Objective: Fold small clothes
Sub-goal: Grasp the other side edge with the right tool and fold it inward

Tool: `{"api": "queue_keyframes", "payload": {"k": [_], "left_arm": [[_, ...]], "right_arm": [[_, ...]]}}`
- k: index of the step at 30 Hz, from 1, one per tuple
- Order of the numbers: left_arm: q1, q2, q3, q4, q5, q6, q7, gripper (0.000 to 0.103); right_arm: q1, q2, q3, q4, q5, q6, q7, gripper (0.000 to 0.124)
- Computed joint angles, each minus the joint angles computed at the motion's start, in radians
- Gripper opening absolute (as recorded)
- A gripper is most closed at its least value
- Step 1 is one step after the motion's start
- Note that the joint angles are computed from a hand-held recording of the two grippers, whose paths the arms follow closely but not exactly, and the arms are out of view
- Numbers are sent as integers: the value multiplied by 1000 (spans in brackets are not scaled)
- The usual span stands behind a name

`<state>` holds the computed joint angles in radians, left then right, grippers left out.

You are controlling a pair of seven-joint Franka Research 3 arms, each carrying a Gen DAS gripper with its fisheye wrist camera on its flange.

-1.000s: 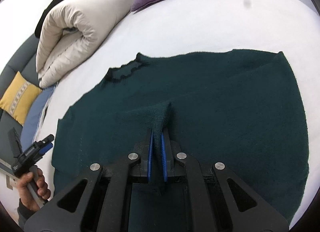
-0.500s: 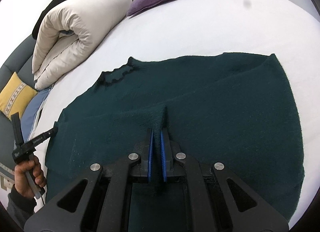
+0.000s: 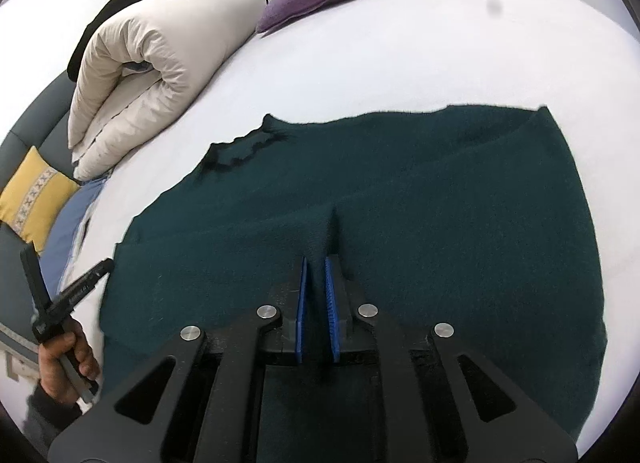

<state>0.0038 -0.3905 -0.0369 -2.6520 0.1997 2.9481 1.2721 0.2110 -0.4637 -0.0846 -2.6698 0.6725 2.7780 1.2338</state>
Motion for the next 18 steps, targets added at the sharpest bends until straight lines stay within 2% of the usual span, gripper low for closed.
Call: {"api": "queue_keyframes", "payload": {"k": [2, 5, 6, 7, 8, 9, 10, 14, 18], "left_arm": [[-32, -29, 17, -28, -18, -13, 32, 67], [-21, -36, -7, -48, 2, -26, 33, 65], [-33, -38, 5, -57, -7, -18, 43, 62], [-63, -46, 32, -65, -33, -17, 66, 53], [-76, -47, 42, -63, -46, -24, 81, 40], [-73, -47, 36, -61, -45, -30, 87, 34], [-61, -54, 17, -63, -30, -39, 89, 25], [-4, -92, -45, -94, 39, -39, 56, 17], [-15, -80, -19, -111, 36, -10, 57, 17]], "right_arm": [[5, -31, -9, -14, 7, -36, -4, 24], [-15, -62, 15, -42, -32, -83, 19, 28], [-21, -72, 30, -57, -52, -72, 19, 28], [-24, -81, 43, -71, -73, -55, 16, 27], [-28, -87, 50, -79, -93, -50, 19, 24], [-37, -91, 57, -83, -113, -52, 30, 21], [-48, -94, 68, -84, -136, -53, 48, 12], [-65, -115, 70, -87, -192, -66, 92, 6], [-54, -140, 56, -109, -197, -60, 113, 6]]}}
